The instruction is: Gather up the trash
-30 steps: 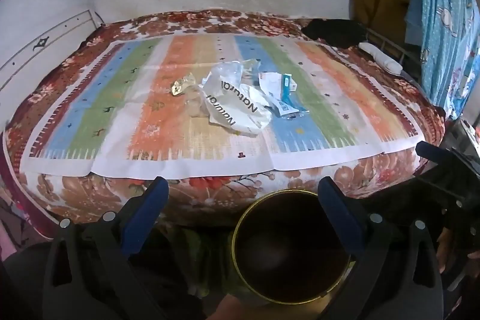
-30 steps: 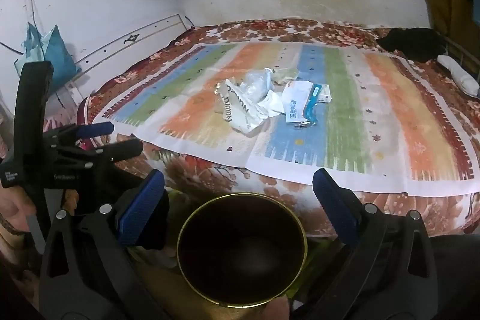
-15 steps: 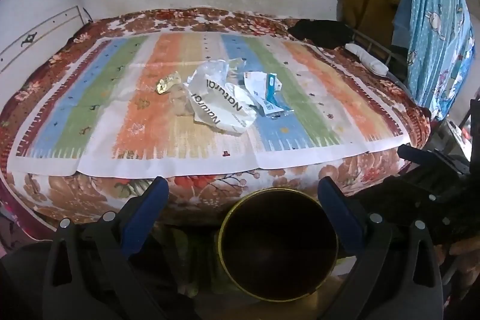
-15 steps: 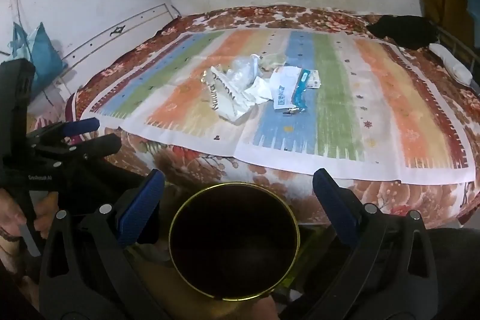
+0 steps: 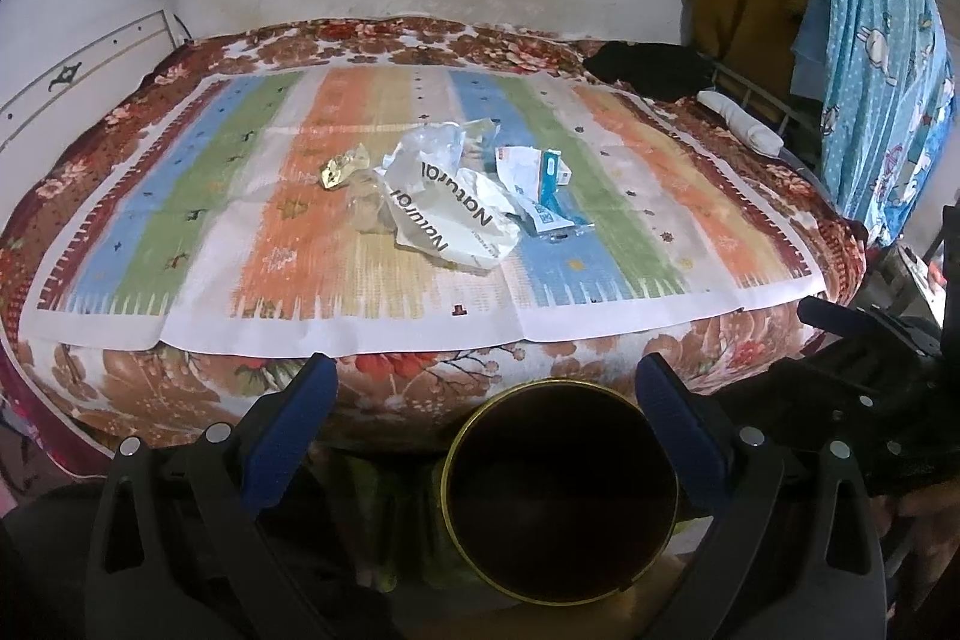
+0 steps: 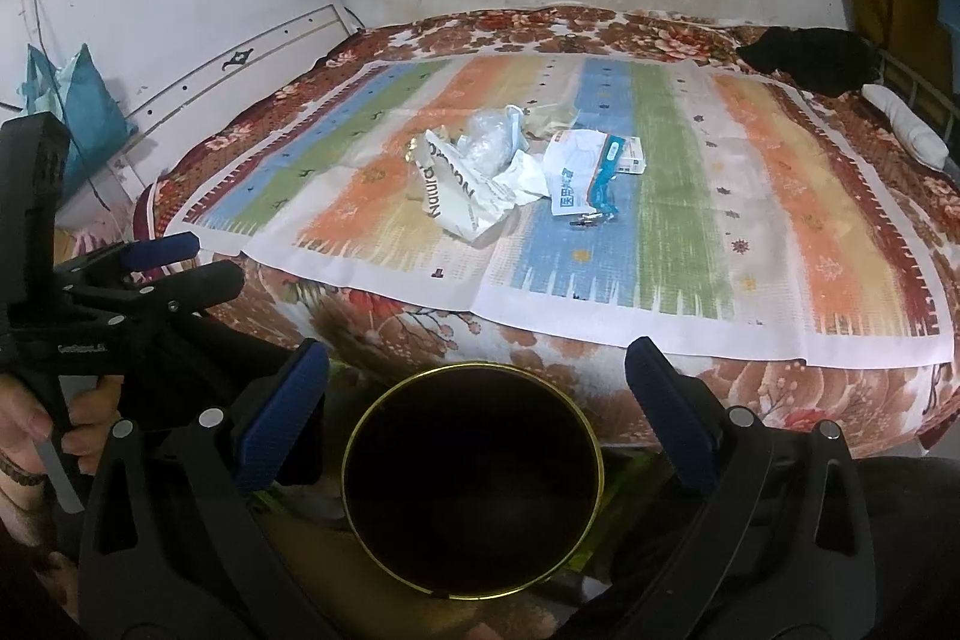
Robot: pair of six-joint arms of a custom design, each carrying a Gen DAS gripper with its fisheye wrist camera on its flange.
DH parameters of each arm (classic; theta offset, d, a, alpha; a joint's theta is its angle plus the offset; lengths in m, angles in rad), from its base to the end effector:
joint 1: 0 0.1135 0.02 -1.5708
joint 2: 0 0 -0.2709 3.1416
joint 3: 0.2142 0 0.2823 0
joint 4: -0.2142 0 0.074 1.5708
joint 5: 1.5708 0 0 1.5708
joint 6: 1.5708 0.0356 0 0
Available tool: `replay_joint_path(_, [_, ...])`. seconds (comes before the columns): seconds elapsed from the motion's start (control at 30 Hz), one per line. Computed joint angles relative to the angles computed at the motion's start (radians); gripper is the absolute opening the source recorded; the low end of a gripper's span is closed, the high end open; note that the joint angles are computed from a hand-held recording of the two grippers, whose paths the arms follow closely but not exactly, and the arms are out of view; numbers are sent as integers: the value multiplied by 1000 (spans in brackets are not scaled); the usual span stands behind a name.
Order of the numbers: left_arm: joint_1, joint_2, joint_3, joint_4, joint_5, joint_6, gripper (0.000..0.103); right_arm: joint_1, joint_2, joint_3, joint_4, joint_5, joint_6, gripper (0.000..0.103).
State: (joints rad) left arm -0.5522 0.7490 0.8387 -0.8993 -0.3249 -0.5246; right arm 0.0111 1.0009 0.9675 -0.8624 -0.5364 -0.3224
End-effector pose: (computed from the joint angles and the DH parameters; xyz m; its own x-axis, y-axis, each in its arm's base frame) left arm 0.1467 -0.0770 0.3044 -0.6886 -0.1332 -0.7128 -0.0407 0.9885 -0.1455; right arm 0.2167 0.0206 0.3107 -0.6362 -0.2794 -0.7191 -0.5593 0.8091 0.1804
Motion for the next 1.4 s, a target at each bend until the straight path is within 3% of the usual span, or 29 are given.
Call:
replay_joint_path(0.4, [58,-1,6,1,71,4,97,-8,8,2,-11,-25,-5,94])
replay_joint_path(0.93, [43,-12,-5,3,47,-7,97,25,36,11,4,13,28,94])
replay_joint_path(1.07, [32,21,13,1,32,-6,97,33,69,32,4,10,45,94])
replay_joint_path(1.4, [150,160,104,33,105,74,97,57,214,144,-13,14,76,92])
